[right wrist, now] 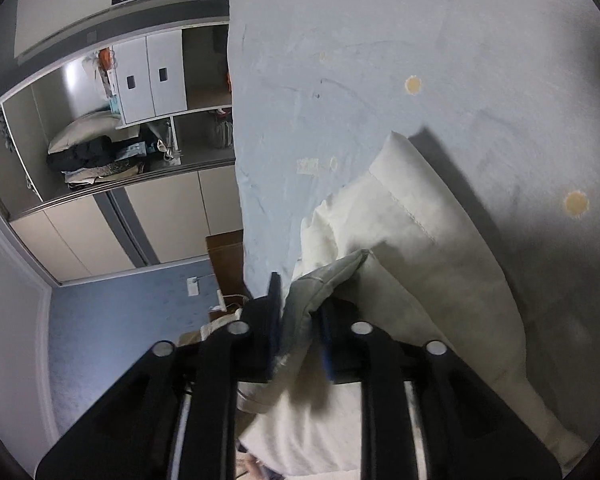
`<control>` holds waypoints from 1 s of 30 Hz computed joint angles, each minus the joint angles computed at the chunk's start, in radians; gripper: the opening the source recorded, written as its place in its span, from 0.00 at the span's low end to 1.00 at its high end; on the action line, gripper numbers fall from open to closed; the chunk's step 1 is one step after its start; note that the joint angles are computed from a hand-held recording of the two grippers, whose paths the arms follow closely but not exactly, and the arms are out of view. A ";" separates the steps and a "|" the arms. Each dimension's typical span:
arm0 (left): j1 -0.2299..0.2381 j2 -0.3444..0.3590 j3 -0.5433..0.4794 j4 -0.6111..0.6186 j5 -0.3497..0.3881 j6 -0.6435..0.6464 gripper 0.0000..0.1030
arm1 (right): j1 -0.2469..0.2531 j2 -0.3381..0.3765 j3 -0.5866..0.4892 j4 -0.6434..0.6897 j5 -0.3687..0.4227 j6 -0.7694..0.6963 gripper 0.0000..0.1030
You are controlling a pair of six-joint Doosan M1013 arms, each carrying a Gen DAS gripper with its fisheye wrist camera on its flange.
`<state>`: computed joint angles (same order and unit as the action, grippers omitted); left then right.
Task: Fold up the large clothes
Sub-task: 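Release the rolled jacket and open both grippers, then grasp the brown-trimmed hem with both grippers and fold it over the bundle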
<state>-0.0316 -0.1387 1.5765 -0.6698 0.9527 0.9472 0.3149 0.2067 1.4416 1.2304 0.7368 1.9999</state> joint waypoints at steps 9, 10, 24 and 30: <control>-0.013 -0.105 0.006 0.117 -0.144 0.025 0.92 | -0.002 -0.089 0.020 -0.136 -0.113 0.056 0.66; -0.021 -0.106 -0.008 0.159 -0.130 0.013 0.92 | 0.002 -0.090 0.011 -0.147 -0.109 0.043 0.66; -0.478 0.063 -0.290 0.826 0.121 0.006 0.67 | 0.332 0.030 -0.403 -1.087 0.155 -0.176 0.66; -0.541 0.160 -0.335 0.943 0.252 0.003 0.56 | 0.406 0.110 -0.487 -1.286 0.252 -0.181 0.66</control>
